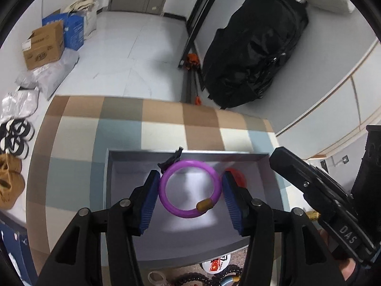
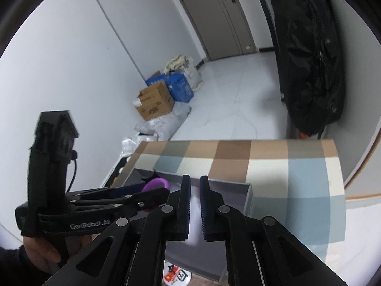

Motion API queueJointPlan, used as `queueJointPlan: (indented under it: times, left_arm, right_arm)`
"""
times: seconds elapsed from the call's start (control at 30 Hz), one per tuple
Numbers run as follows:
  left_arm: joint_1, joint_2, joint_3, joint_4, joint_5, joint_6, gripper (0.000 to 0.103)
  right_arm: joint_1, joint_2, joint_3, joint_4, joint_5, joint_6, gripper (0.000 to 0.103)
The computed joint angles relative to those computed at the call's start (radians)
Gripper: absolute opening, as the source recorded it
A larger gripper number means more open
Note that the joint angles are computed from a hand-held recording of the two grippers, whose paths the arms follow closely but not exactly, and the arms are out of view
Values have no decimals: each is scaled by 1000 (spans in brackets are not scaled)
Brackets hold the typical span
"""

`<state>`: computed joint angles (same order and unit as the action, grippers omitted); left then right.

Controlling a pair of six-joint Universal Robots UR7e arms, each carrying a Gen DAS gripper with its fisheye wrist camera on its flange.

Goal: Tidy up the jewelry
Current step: 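Carry the bangle and red badge into the silver box and open both tools, then withdraw both tools from the box back over the jewelry pile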

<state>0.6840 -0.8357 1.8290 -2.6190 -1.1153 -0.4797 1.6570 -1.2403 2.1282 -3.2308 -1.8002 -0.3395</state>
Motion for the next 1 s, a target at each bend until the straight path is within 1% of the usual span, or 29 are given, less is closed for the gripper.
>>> queueJointPlan:
  times: [0.03, 0.07, 0.1, 0.17, 0.2, 0.23, 0.27, 0.3, 0.33, 0.4, 0.53, 0.6, 0.67, 0.77, 0.8, 0.83, 0.9, 1.0]
  left_arm:
    - [-3, -5, 10, -17, 5, 5, 75]
    - [-7, -14, 25, -48, 10, 9, 81]
    - [-8, -15, 32, -67, 12, 13, 81]
    - [-8, -25, 37, -68, 8, 11, 81]
    - [-9, -24, 34, -64, 12, 8, 81]
    - [-12, -29, 41, -67, 22, 3, 81]
    - [-14, -25, 39, -69, 30, -2, 81]
    - [-17, -27, 40, -65, 40, -8, 81]
    - [-23, -30, 44, -60, 57, -15, 81]
    - [-30, -29, 48, -68, 71, -14, 81]
    - [-63, -39, 72, -94, 140, -7, 81]
    - [-71, -46, 87, -113, 157, 0, 81]
    - [-83, -51, 103, -131, 184, 2, 81]
    - [-93, -61, 123, -137, 201, -1, 81]
    - [-96, -63, 128, -136, 209, -7, 81]
    - [-105, -66, 138, -134, 235, -16, 81]
    - [-119, -73, 155, -140, 264, -24, 81]
    - [-142, -95, 202, -187, 295, -35, 81]
  right_arm:
    - [-2, -4, 4, -13, 10, 3, 22]
    - [-5, -8, 6, -18, 26, 7, 32]
    - [-9, -13, 10, -28, 41, 11, 44]
    - [-9, -19, 17, -48, 45, 14, 56]
    - [-8, -22, 20, -57, 44, 14, 57]
    - [-7, -23, 23, -64, 41, 11, 60]
    - [-4, -23, 24, -72, 32, 6, 72]
    - [-2, -23, 28, -86, 24, 0, 80]
    - [0, -23, 32, -97, 19, -2, 83]
    - [4, -25, 32, -94, 6, 2, 96]
    - [5, -41, 45, -90, 9, 5, 100]
    - [11, -45, 50, -81, -7, 11, 103]
    - [16, -50, 59, -76, -28, 18, 103]
    - [23, -58, 75, -75, -46, 29, 103]
    - [26, -61, 82, -85, -51, 30, 103]
    - [29, -63, 90, -98, -55, 29, 103]
    - [35, -65, 104, -120, -65, 28, 103]
    - [41, -70, 130, -141, -82, 29, 103]
